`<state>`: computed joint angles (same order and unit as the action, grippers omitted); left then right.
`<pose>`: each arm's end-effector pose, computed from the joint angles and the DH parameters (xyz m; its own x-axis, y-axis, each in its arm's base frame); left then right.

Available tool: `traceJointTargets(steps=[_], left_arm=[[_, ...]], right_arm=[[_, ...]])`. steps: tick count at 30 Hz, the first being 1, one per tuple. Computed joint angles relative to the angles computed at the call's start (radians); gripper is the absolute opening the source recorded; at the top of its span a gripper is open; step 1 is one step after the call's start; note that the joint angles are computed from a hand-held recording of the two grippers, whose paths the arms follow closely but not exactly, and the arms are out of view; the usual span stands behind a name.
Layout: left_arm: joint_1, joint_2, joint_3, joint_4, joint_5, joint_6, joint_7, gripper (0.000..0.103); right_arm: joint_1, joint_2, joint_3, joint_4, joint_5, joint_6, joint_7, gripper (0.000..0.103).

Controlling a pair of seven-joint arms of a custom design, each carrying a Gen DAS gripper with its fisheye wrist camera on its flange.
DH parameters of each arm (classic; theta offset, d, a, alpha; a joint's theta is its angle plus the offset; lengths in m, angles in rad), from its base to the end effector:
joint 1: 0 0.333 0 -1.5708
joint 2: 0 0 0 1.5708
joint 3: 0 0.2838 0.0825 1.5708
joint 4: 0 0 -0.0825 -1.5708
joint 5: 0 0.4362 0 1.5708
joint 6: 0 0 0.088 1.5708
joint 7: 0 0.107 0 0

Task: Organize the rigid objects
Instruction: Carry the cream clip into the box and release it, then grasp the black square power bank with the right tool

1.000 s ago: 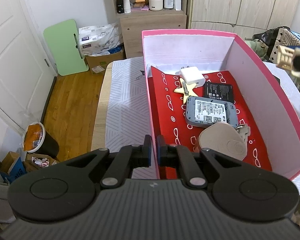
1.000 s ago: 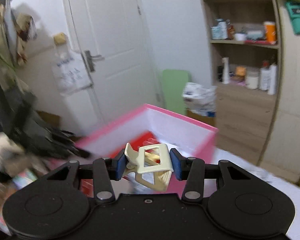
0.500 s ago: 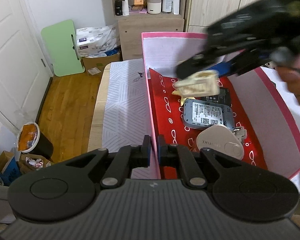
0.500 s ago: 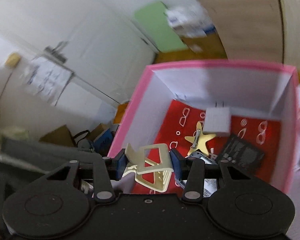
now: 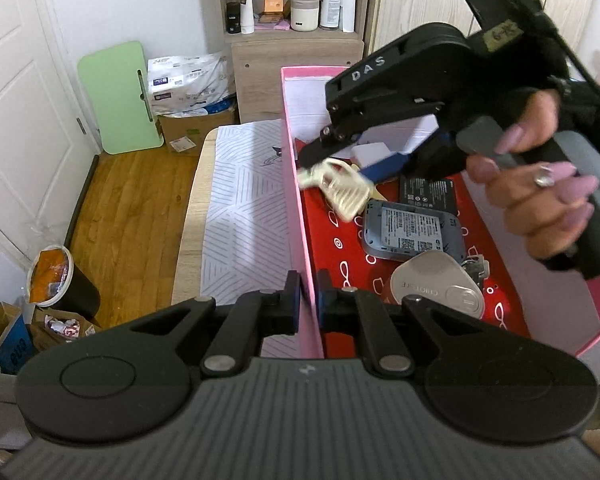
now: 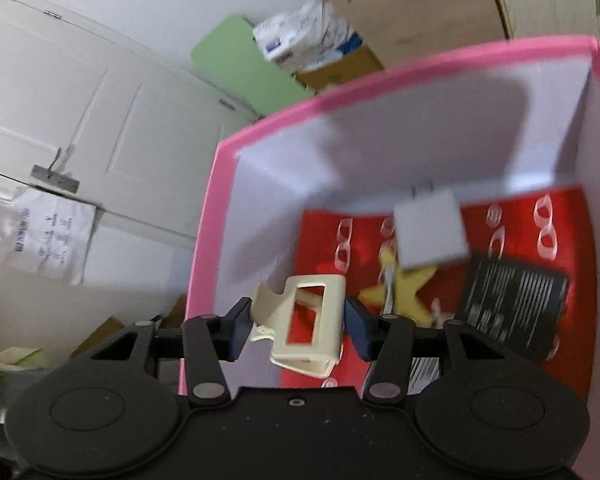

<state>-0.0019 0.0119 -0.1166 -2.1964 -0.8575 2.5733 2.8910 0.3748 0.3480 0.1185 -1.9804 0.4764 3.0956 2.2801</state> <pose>0.5997 -0.0587 0.3494 -0.7131 -0.7003 0.0327 -0.5641 0.5455 -0.6199 0.6179 0.2846 0.3092 -0.4174 -0.6157 -0.6684 -0.6870 0.6952 -0.2115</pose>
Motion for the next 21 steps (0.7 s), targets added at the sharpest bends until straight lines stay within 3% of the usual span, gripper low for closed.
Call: traceJointTargets(steps=[7,10,13,18,21], left_arm=[[0.001,0.003,0.000,0.005,0.003,-0.003,-0.009,0.007],[0.001,0.003,-0.001,0.005,0.004,-0.002,-0.011,0.007],[0.001,0.004,-0.002,0.005,0.007,0.001,-0.008,0.007],[0.001,0.004,-0.004,0.005,0.012,0.005,-0.015,0.007],[-0.002,0.002,-0.005,-0.001,0.012,0.017,-0.018,0.007]], right_arm=[[-0.103,-0.073,0.124,-0.066,0.149,-0.002,-0.150,0.057],[-0.211,-0.142,0.250,-0.119,0.353,0.026,-0.379,0.057],[-0.270,-0.232,0.325,-0.169,0.578,0.032,-0.638,0.057],[-0.224,-0.440,0.289,-0.319,0.797,0.027,-0.884,0.057],[-0.191,-0.554,0.264,-0.434,0.769,0.050,-0.863,0.057]])
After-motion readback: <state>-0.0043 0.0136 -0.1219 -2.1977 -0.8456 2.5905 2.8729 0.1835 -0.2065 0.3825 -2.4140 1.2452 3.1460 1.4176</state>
